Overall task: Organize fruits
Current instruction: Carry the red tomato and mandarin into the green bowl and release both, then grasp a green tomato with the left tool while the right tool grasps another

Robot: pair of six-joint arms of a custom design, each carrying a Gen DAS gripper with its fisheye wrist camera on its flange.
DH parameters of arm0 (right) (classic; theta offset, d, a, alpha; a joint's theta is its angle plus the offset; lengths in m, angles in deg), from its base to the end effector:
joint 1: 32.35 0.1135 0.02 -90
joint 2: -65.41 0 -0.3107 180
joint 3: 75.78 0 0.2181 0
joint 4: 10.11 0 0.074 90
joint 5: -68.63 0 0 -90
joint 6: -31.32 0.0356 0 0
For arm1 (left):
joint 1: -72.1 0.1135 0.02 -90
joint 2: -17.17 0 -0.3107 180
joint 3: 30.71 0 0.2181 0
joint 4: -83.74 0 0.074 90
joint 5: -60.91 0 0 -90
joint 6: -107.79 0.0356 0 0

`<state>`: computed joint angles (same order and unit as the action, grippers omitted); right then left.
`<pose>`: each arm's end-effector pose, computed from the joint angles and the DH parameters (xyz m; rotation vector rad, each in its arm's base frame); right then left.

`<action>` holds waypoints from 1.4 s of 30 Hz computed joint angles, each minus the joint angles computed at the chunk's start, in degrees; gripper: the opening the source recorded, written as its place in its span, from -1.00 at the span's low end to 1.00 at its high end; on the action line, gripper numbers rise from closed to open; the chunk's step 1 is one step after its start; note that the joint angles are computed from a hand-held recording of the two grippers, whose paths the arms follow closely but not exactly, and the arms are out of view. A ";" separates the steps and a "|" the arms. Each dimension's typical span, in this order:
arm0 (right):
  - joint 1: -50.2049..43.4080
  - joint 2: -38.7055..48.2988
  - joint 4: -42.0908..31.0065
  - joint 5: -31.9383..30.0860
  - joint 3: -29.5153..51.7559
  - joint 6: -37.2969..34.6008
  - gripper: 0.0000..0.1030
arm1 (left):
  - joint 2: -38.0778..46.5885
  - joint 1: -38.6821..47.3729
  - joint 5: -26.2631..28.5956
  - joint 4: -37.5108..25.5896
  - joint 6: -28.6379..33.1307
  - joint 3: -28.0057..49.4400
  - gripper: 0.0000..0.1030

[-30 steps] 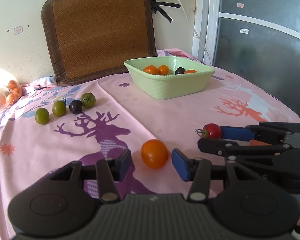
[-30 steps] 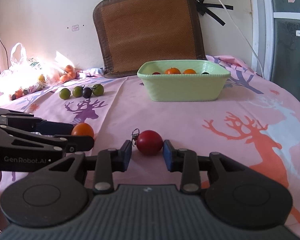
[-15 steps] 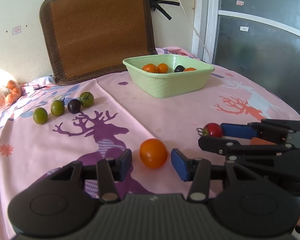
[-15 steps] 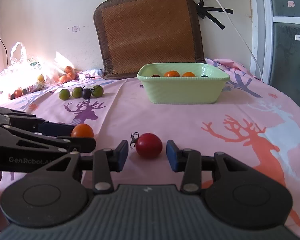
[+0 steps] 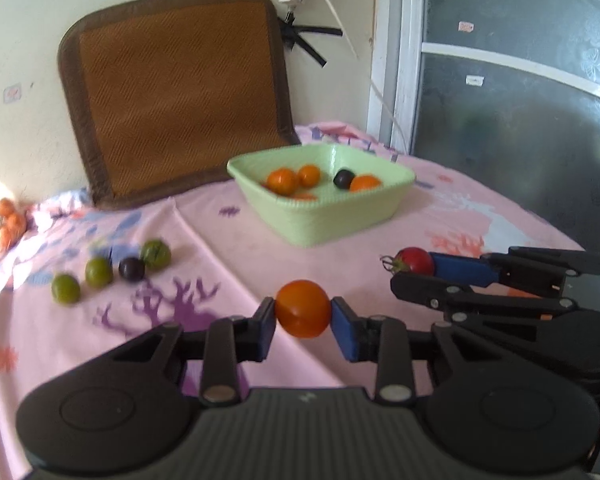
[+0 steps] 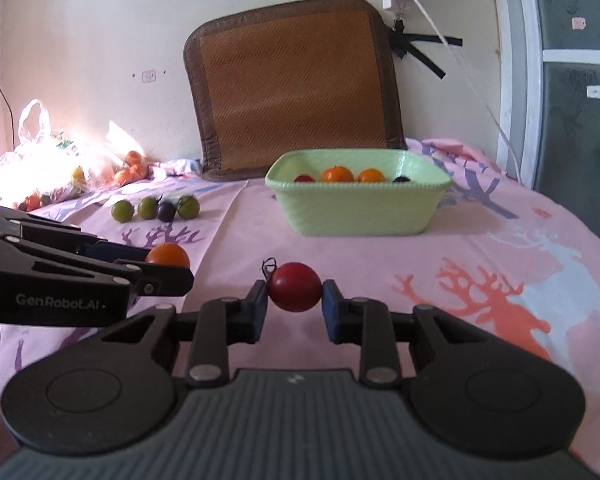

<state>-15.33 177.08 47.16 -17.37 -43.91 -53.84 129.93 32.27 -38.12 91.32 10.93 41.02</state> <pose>0.2632 0.0780 0.1456 -0.1631 1.9607 0.1816 0.3075 -0.2492 0.1967 0.5250 2.0973 -0.3038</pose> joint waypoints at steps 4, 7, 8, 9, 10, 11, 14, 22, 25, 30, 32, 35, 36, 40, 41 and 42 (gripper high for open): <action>-3.19 -0.84 -1.70 -0.28 5.45 -1.43 -0.38 | 4.57 1.01 1.38 -4.91 2.11 12.45 -0.41; -6.24 -0.21 -5.31 -1.38 11.34 -0.84 -0.38 | 9.98 2.35 3.09 -11.41 2.36 24.55 -0.40; -7.10 0.46 -6.48 -1.63 13.46 -0.99 -0.38 | 12.26 2.81 3.50 -14.04 2.15 29.12 -0.40; -7.63 1.17 -7.86 -1.49 15.48 -1.09 -0.38 | 14.24 3.33 4.14 -16.47 2.04 33.08 -0.40; -8.15 1.87 -9.23 -1.64 17.31 -1.06 -0.38 | 16.21 3.80 4.77 -19.00 1.83 36.98 -0.40; -8.64 2.62 -10.48 -1.98 18.97 -1.03 -0.37 | 18.24 4.27 5.55 -21.55 1.61 40.90 -0.40; -9.59 4.77 -13.20 -1.97 22.67 -1.04 -0.37 | 23.04 5.49 8.18 -27.55 0.75 49.81 -0.40; -9.18 7.14 -11.64 -0.37 23.61 -1.36 0.04 | 26.70 6.04 8.33 -30.56 0.40 55.18 -0.17; -8.99 6.67 -10.99 0.06 22.87 -1.15 0.03 | 23.83 5.96 7.49 -27.63 0.37 50.28 -0.17; -7.74 3.82 -8.97 0.74 19.89 0.29 0.03 | 12.15 8.46 9.42 -14.49 -1.68 29.78 -0.16; -6.59 2.42 -7.37 1.00 18.01 0.11 0.03 | 6.87 10.78 9.96 -8.24 -2.78 19.67 -0.14; -4.24 0.50 -5.72 0.36 15.60 -0.56 0.03 | 0.32 15.04 8.22 -1.50 -3.18 6.52 -0.10; -3.34 0.05 -5.72 -0.18 15.14 -0.92 0.01 | -1.21 16.31 6.19 -0.77 -2.86 3.55 -0.10; 0.86 -0.18 -10.24 -3.29 16.91 -3.66 -0.22 | -3.95 21.48 3.77 0.61 -2.82 -3.00 -0.10; 1.88 0.26 -11.87 -3.73 18.11 -4.40 -0.26 | -3.97 22.65 4.39 -0.17 -3.28 -2.99 -0.10; 3.09 0.93 -13.91 -4.11 19.81 -5.21 -0.26 | -3.68 23.47 4.90 -0.74 -3.47 -2.75 -0.10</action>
<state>-12.24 178.01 33.25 -21.48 -24.10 -59.05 126.25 55.74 -33.22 90.58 7.45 38.27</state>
